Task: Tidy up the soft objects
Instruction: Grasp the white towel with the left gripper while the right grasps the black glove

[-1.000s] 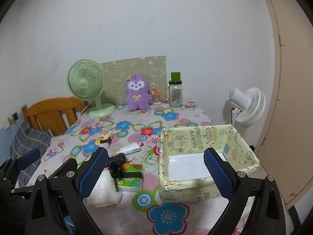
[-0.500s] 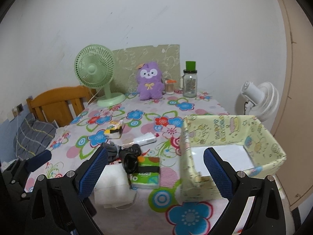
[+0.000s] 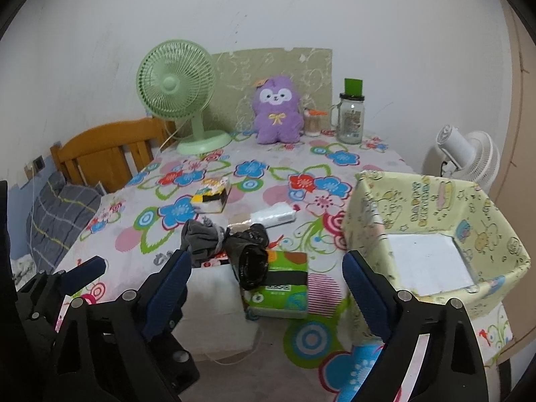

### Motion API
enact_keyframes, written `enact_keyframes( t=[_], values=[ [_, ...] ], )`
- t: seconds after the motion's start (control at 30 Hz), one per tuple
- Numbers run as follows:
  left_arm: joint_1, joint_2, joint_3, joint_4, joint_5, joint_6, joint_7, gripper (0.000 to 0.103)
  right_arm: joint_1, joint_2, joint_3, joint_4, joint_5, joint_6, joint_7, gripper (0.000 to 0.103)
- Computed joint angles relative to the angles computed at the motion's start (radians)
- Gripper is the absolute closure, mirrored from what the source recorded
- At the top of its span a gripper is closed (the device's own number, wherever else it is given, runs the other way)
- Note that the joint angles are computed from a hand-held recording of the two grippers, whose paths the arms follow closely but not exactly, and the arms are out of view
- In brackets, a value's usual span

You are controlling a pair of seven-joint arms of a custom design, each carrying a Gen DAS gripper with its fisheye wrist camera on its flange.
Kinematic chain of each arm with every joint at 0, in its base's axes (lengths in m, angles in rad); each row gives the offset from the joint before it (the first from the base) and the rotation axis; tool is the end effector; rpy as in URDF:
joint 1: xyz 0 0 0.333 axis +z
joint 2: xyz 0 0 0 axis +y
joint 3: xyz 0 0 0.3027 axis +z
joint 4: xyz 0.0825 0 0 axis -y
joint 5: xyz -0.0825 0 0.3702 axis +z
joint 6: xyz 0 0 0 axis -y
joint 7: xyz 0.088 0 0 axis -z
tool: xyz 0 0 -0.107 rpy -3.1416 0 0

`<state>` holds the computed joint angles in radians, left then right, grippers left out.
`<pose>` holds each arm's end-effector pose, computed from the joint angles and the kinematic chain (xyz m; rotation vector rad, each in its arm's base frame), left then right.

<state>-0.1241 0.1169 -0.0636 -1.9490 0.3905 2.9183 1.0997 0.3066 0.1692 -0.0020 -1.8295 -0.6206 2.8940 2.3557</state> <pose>0.6034 -0.1371 0.5127 -1.6696 1.7646 -0.8425 0.5976 0.2240 0.5307 -1.6697 1.5832 -0.7455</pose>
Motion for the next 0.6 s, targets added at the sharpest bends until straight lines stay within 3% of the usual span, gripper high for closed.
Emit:
enact_keyframes(
  t=[0.33,0.5,0.6],
  values=[
    [0.011,0.055,-0.009,0.048,-0.132,-0.031,0.128,0.012,-0.003,0.101,0.028,0.11,0.125,-0.062,-0.148,0.019],
    [0.001,0.08,0.003,0.071,-0.159,-0.05,0.15,0.011,-0.019,0.164,0.058,0.184,0.244,-0.118,-0.284,0.037],
    [-0.009,0.091,0.012,0.083,-0.154,-0.065,0.147,0.011,-0.028,0.195,0.072,0.223,0.32,-0.164,-0.349,0.055]
  ],
)
